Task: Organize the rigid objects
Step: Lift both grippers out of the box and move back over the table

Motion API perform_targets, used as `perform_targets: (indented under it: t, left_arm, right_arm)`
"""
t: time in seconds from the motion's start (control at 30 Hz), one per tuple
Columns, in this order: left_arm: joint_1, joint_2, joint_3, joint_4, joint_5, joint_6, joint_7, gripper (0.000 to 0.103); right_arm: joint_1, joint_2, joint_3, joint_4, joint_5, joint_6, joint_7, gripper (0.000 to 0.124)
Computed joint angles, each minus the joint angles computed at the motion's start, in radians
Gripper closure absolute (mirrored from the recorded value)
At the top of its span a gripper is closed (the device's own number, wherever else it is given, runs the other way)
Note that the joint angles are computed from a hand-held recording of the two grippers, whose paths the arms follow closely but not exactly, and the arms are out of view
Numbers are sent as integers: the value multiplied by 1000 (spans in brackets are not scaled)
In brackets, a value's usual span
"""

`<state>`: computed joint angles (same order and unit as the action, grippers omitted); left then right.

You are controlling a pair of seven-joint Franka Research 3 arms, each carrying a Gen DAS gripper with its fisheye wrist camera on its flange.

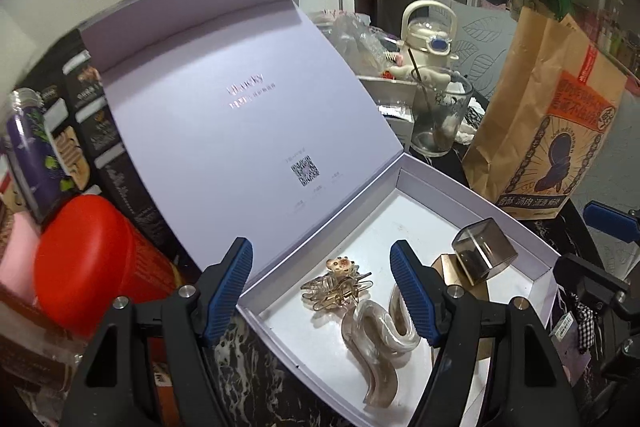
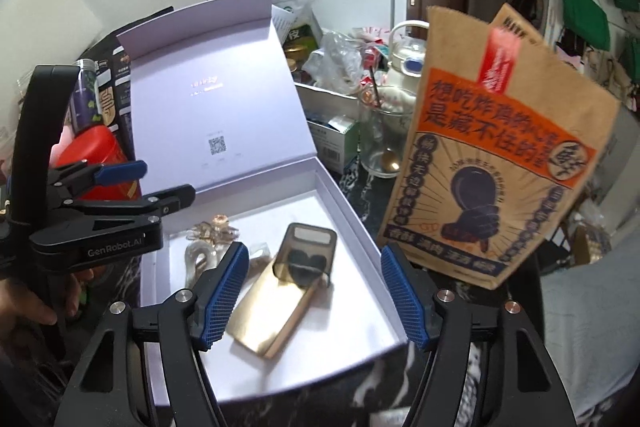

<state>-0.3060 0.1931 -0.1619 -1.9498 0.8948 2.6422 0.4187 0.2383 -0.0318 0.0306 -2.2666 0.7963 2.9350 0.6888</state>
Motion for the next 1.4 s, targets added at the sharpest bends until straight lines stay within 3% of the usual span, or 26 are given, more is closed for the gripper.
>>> perform_targets:
  t: [0.1,0.17,0.27,0.63,0.87,1.0,1.17,1.27,1.4]
  left_arm:
    - [-9,-38,-6,-27,30,-4,-28,31]
    - [-13,-61,-16,-41,40,-17,-37,0]
    - [-14,-102,-28,-71,97,-5,-85,0]
    - [-13,-204,-97,-153,108,-11,-68,0]
    - [-11,-292,-139,-231,213,62,-178,0]
    - [-13,-326,-167,-254,244,67,-203,0]
    - [-17,-343,-176,-286,183,138,-157,0]
    - [-20,-346,-197,-292,184,118,-154,0]
    - [-29,-351,-199,-315,157,157,-135,0]
  right_arm:
    - [4,-50,0,-44,-11,25,10,55]
    - [10,-83,-6,-73,-23,37,28,55]
    - [8,-136,-13,-118,-78,36,90,55]
    - [32,-340,-50,-302,-200,117,223,52]
    - [54,-500,-80,-426,-259,156,287,49]
    - [25,-578,-66,-484,-311,154,331,49]
    - [-5,-664,-62,-551,-365,133,372,47]
    - [-21,-708,-68,-587,-385,121,393,47]
    - [-51,-751,-70,-626,-408,92,420,47]
